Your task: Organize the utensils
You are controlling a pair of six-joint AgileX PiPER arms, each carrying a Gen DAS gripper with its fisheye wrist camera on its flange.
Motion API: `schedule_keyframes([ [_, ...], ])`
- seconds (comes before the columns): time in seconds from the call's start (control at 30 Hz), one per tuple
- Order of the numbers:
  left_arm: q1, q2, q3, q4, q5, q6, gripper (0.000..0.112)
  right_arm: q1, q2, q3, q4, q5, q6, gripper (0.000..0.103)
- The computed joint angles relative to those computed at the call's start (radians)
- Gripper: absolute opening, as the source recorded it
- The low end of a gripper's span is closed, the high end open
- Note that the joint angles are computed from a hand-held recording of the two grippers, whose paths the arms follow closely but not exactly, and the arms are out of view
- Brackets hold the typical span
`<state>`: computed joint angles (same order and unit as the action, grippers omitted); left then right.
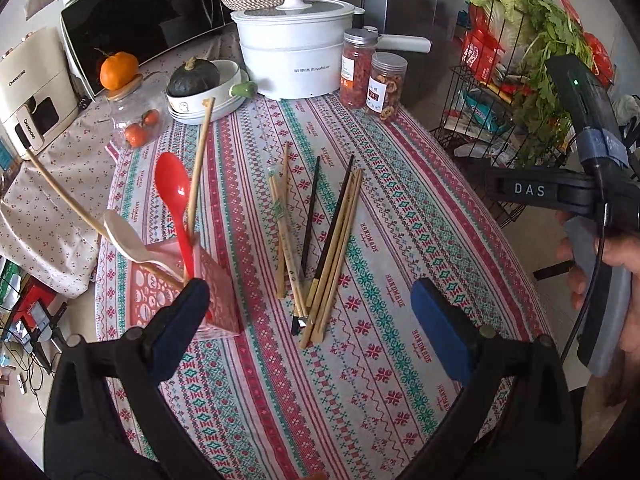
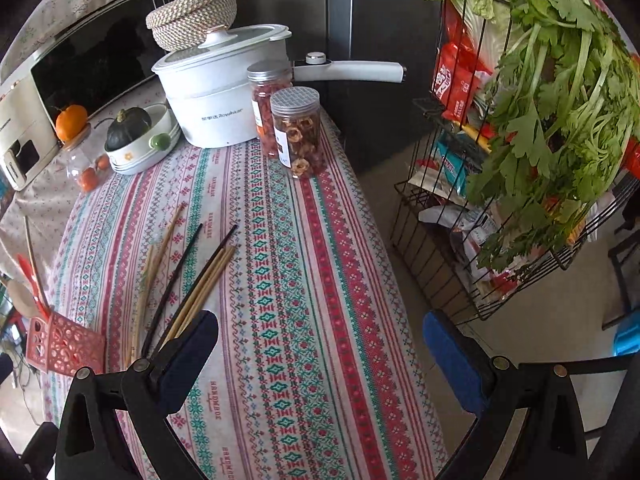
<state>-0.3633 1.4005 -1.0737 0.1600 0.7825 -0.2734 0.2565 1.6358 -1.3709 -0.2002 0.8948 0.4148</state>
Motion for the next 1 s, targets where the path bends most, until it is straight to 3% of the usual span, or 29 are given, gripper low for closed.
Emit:
schedule_keyframes([
  [0.2, -0.044, 0.273, -0.205, 0.062, 0.027, -0.119, 0.101, -0.147, 0.116, -0.016, 0.192, 0.013, -0.124, 0.103],
  [0.5, -0.007, 0.612, -0.505, 0.131, 0.073, -0.180, 0.097, -0.224, 0.216, -0.056, 0.279, 0.011, -0.178, 0.103],
  [0.6, -0.002, 0.691, -0.587, 0.151, 0.077, -0.160, 0.077, -0.226, 0.236, -0.071, 0.319, 0.013, -0.200, 0.103],
  [0.67, 0.006, 0.719, -0.611, 0.146, 0.064, -0.147, 0.056, -0.224, 0.240, -0.079, 0.346, 0.011, -0.215, 0.103],
  [0.8, 0.028, 0.768, -0.667, 0.093, 0.075, -0.111, 0.045, -0.207, 0.224, -0.081, 0.373, -0.011, -0.252, 0.103],
  [0.93, 0.052, 0.815, -0.729, 0.007, 0.109, -0.045, 0.026, -0.189, 0.213, -0.079, 0.380, -0.031, -0.260, 0.103],
  [1.0, 0.058, 0.834, -0.751, -0.013, 0.125, -0.031, 0.024, -0.183, 0.212, -0.083, 0.379, -0.030, -0.259, 0.103],
])
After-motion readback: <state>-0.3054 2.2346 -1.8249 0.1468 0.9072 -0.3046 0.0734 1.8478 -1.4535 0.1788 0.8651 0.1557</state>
